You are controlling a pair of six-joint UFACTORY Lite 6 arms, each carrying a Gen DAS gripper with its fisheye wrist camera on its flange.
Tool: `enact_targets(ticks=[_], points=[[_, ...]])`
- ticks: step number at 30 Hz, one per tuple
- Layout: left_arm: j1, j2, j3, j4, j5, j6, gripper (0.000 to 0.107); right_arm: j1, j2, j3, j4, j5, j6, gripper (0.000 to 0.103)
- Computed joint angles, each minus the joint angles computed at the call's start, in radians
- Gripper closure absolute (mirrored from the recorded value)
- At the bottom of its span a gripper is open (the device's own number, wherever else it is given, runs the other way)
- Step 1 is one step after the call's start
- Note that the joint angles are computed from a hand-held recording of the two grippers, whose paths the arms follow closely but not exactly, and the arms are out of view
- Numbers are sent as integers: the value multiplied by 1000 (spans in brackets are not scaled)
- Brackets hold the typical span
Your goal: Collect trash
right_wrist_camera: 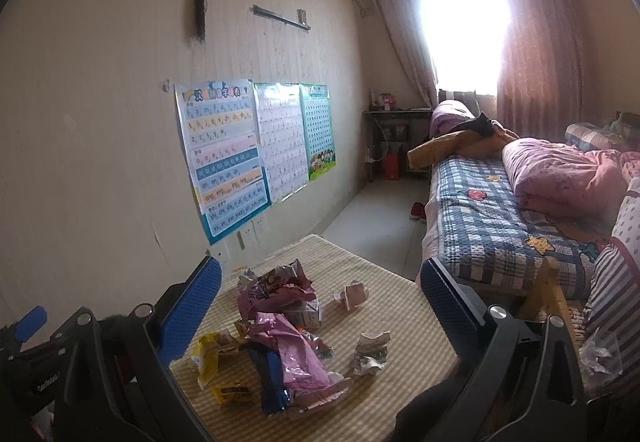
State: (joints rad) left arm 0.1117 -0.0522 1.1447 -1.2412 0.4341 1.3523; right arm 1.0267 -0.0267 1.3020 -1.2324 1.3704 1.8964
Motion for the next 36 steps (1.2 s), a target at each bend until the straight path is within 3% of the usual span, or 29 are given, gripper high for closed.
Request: enact_targets(ticks=[9,17,22,25,28,30,34,36], points=[[-109,158,46,197,-97,-139,9,-197,-21,-159,72,-259,26,7],[-224,354,103,361,-75,-203,10,-383,18,-248,111,-547,6,7],[-251,547,245,483,1,-329,28,-484,106,-234,162,-727,-77,7],[-257,659,346,553,61,-407,45,-534,156,-208,235,-827,-173,7],[-261,727,409,596,104,-451,64,-581,199,-188,323,-925,-281,7],[-255,763,436,609,135,-467,84,-604,221,-176,398,-976,-357,7],[-232,783,459,572,175,-460,88,-648,255,-162,582,-1061,-533,8],[-218,771,448,549,180,-433,89,-671,273,-151,711,-1095,-660,15]])
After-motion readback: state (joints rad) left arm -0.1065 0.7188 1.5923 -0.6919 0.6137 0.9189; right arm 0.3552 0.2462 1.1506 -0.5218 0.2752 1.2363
